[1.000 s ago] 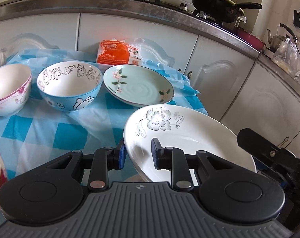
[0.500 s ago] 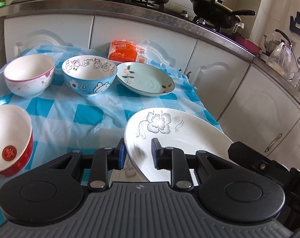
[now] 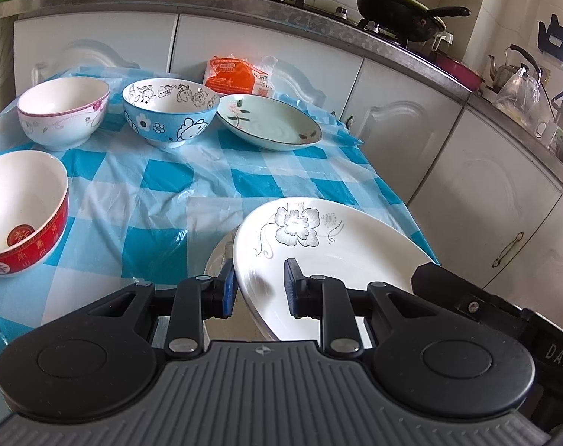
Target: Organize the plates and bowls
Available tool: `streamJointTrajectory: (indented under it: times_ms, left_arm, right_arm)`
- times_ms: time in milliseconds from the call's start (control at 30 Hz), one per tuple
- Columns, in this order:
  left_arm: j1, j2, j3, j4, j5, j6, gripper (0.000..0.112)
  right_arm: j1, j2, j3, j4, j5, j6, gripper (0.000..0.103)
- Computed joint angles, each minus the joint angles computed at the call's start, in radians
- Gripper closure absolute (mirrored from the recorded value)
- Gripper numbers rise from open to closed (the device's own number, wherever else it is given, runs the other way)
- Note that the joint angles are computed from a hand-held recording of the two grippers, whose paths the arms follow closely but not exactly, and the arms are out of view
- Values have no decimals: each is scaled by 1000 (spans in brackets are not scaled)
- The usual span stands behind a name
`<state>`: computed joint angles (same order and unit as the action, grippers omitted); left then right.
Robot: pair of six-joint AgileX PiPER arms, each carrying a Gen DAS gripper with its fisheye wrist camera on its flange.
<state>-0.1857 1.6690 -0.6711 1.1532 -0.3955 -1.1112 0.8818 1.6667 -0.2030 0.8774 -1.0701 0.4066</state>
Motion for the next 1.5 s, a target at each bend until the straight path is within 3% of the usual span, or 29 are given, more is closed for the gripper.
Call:
streamJointTrajectory:
  times_ms: [433,1000,1500]
  left_arm:
    - [4,37,-5,-63,-1,63,87]
    - [12,76,-32,-31,-12,22,86]
    - [20,86,-53,80,-46,-88,51]
  right_arm:
    - [14,38,-24,17,21,-44,1]
    - [9,84,-62,33,39,-103,1]
    - [17,90,-60,41,24,-107,1]
